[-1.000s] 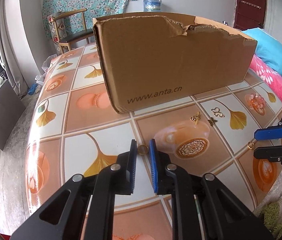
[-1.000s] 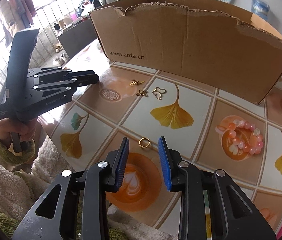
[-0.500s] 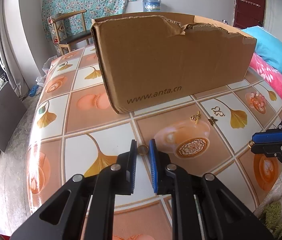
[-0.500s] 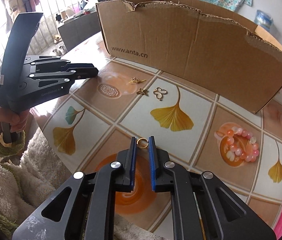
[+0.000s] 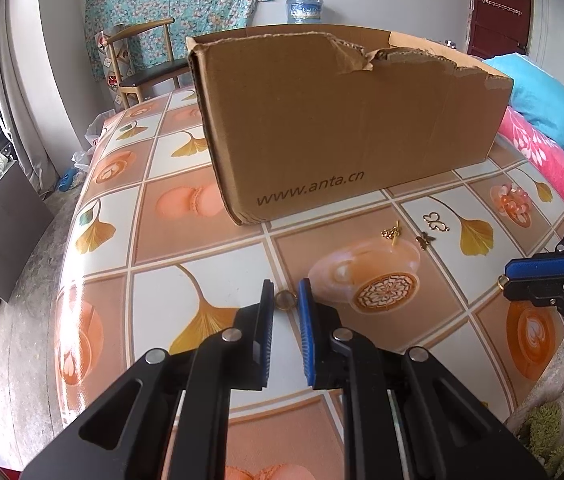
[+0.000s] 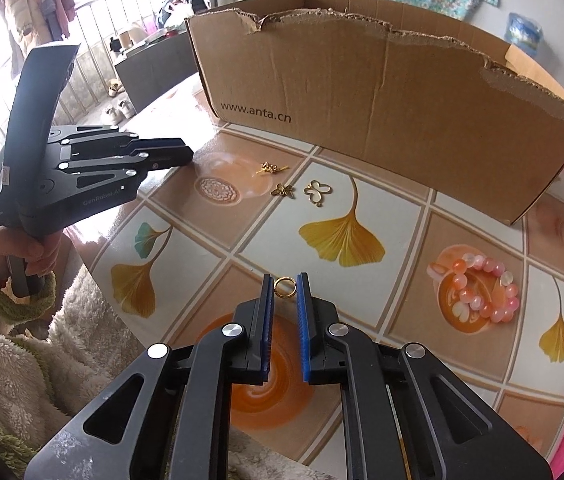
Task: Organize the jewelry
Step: 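Close the left gripper on one gold ring while the right gripper grasps the other, then lift both rings into the box and open both grippers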
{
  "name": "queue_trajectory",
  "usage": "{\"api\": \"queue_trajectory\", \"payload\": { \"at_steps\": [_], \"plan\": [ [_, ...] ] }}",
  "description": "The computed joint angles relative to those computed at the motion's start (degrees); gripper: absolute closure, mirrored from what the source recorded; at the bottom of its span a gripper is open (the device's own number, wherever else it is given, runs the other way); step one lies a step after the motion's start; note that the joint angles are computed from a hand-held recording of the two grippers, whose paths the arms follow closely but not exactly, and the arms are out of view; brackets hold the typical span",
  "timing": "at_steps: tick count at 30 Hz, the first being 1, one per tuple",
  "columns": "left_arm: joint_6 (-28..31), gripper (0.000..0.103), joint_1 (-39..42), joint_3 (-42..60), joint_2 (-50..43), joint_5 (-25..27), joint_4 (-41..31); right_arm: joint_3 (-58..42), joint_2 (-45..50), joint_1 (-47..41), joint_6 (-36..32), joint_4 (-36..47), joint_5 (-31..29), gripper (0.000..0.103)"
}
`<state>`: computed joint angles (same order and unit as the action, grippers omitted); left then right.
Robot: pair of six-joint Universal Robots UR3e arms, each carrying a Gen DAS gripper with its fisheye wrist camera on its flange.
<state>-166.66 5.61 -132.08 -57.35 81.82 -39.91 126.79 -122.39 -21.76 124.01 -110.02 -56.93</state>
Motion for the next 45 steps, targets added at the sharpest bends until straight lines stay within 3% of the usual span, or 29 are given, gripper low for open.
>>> {"api": "queue_trajectory", "payload": {
  "at_steps": [8, 12, 19, 22, 25, 27, 29, 34, 39, 45],
  "plan": [
    [0.85, 0.091, 1.00, 0.53, 4.04, -0.24, -3.13, -0.94, -3.82, -3.20, -2.69, 4.99, 2.36, 0.094],
    [0.81, 0.091, 0.77, 2.34, 7.00, -0.08, -5.60, -3.00, -7.02, -7.08, -6.37, 11.42, 5.40, 0.094],
    [3.35, 0.091, 3.30, 12.78, 9.97, -5.47, -9.56, -14.30, -7.65, -15.06, -16.18, 25.52, 16.37, 0.094],
    [3.98, 0.091, 4.00, 18.77, 6.18, -8.19, -8.60, -20.14, -3.92, -15.45, -16.85, 25.17, 21.61, 0.094],
    [3.49, 0.091, 4.03, 26.25, -1.58, -11.07, -7.80, -27.68, 5.44, -12.49, -13.00, 20.27, 24.44, 0.094],
    [3.52, 0.091, 4.19, 32.12, -7.53, -13.14, -10.16, -32.86, 13.94, -7.56, -5.32, 11.54, 22.87, 0.094],
    [3.30, 0.091, 2.66, 40.02, -15.90, -13.63, -13.70, -42.56, 24.46, -3.11, -0.41, 10.16, 19.49, 0.094],
    [4.59, 0.091, -0.58, 59.10, -34.27, -11.94, -26.55, -69.62, 47.60, 3.95, 7.69, 19.46, 11.03, 0.094],
    [3.81, 0.091, -2.68, 76.52, -49.38, -9.42, -39.55, -99.62, 69.25, 8.28, 14.44, 33.84, 4.58, 0.094],
    [3.78, 0.091, -3.62, 91.50, -59.53, -7.83, -50.24, -117.34, 80.47, 10.15, 18.13, 40.49, 0.80, 0.090]
  ]
}}
